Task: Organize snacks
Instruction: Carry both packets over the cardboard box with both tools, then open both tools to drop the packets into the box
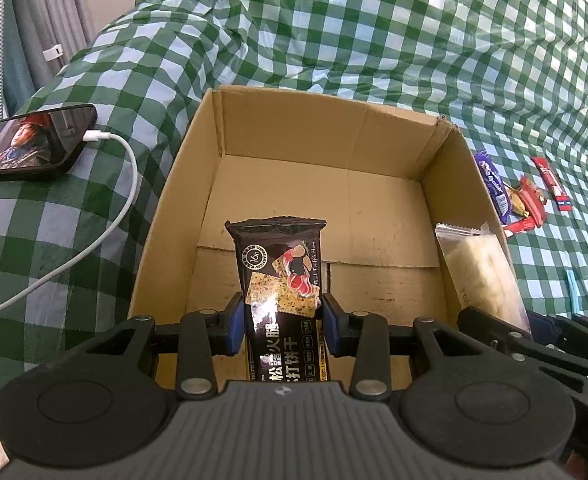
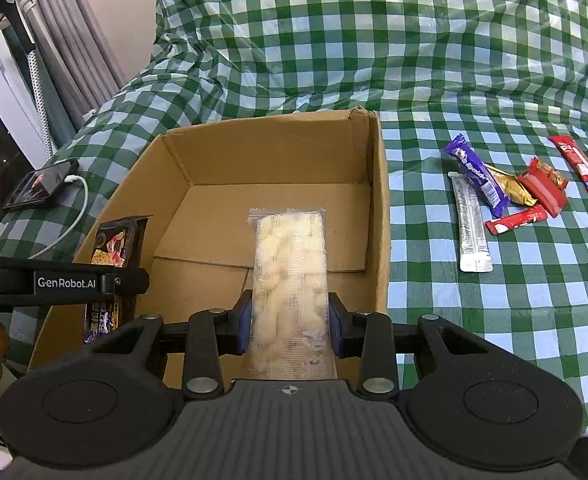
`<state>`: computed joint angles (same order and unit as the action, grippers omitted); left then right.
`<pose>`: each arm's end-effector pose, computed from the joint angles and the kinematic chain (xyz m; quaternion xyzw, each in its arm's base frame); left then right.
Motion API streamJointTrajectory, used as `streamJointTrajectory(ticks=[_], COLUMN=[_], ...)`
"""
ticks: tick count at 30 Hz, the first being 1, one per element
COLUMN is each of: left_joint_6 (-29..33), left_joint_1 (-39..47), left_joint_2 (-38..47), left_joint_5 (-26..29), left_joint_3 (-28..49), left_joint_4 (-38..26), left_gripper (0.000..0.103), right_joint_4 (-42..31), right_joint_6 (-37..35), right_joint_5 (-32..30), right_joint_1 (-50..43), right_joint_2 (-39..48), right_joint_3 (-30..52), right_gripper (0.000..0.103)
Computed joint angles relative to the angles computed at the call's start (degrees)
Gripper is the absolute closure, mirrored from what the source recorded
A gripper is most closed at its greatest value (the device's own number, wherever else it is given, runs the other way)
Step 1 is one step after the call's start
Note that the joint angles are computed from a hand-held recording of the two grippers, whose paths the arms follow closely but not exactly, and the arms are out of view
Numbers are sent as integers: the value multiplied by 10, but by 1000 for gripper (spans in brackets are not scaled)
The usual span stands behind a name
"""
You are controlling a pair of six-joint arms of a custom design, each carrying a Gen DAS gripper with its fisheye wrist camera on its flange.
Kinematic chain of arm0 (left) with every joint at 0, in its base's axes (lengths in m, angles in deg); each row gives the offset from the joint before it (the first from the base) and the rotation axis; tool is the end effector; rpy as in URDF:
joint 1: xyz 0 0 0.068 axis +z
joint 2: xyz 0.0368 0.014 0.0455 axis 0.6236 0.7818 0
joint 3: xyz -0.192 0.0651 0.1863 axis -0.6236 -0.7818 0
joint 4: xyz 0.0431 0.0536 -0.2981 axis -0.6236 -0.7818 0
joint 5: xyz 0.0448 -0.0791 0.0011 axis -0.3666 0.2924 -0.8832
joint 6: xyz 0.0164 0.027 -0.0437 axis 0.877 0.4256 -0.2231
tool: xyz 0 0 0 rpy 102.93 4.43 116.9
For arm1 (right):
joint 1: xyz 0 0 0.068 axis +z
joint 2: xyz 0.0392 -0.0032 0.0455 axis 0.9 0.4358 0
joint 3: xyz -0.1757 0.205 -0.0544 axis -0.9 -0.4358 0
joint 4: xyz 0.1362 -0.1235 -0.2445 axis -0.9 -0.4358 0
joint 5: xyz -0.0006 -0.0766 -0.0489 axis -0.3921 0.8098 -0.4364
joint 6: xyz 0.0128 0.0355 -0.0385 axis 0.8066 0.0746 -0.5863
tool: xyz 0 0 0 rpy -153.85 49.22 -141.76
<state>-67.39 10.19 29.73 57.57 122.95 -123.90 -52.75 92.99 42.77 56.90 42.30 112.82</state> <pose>0.2664 -0.1412 0.2934 0.1695 0.9472 -0.0498 0.2676 0.1523 -0.0153 0.2491 0.1563 0.9138 0.0773 0.3668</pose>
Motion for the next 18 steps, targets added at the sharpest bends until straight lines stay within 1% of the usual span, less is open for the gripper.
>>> streamJointTrajectory(ticks=[8,9,10,11,12,13,14,16,18], left_joint_6=[6,9,13,17,18,19,22,35,39], left_joint_1=[-3,-2,-1,1,0,-1,-5,-14,-23], left_joint_2=[25,28,31,30,25,14,3,-15,-35], left_joint_5=[-7,-5,-2,-1,-6,-12,-24,-43,-56], left_joint_3=[13,16,20,22,20,15,9,0,-11], left_joint_4=[3,5,6,9,18,30,36,32,15], left_gripper=[60,54,34,20,0,0,0,0,0], right_joint_4=[25,30,36,43,48,52,51,44,23], right_joint_6=[-11,-11,-10,-10,-7,3,10,22,19], right_joint_5=[-8,-7,-8,-15,-25,-31,-35,-48,-56], right_joint_1=[-16,-16,-19,-26,-35,-43,-49,-63,-64], right_joint_2=[23,27,33,40,47,54,59,57,44], right_joint_3=[-4,-4,-3,-2,2,7,12,20,23], right_gripper=[65,65,65,64,63,55,39,28,24])
